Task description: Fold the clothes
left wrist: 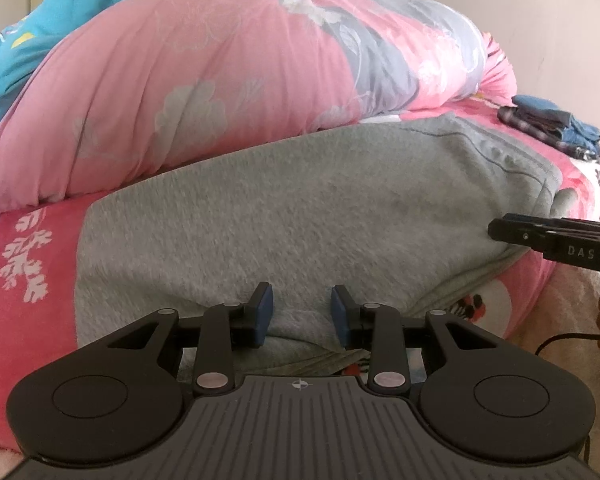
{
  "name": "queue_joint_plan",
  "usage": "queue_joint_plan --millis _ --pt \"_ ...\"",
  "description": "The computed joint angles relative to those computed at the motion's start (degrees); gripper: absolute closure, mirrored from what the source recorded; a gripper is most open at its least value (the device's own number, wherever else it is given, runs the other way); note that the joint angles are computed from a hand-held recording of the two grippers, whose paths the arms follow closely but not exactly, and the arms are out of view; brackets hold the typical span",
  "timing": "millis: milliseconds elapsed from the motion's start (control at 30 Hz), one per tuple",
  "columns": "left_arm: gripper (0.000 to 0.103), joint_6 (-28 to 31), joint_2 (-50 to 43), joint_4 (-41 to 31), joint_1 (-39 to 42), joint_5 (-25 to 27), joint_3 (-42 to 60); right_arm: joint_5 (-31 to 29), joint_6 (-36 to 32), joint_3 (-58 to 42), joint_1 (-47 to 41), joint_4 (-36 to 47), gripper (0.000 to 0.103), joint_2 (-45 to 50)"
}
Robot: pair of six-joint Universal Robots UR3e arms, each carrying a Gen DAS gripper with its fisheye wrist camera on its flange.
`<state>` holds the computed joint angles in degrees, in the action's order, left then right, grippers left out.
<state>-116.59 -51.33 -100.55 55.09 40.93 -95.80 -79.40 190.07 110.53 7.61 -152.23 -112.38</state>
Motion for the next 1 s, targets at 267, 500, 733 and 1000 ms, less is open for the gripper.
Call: queue_joint_plan --millis 267,500,733,1000 --pt "0.067 -6.1 -2.6 10.4 -7.8 7.4 0.3 0.7 -1.5 2.8 -0.4 -4.8 0.072 -0.2" --pt "0.066 -9.6 -4.8 12.4 -10.8 10.7 2.0 1.6 -2.4 5.5 -0.9 -8.7 0.072 -0.7" --pt "0.066 -11.9 -4.9 14.5 -12.5 12.4 1.7 5.0 -3.6 7.1 -3.4 -8.7 0.072 -2.4" --pt "0.066 -9.6 -2.9 12.2 -8.7 8.6 0.0 3.6 -5.6 1.9 -2.4 -1.6 0.072 -1.3"
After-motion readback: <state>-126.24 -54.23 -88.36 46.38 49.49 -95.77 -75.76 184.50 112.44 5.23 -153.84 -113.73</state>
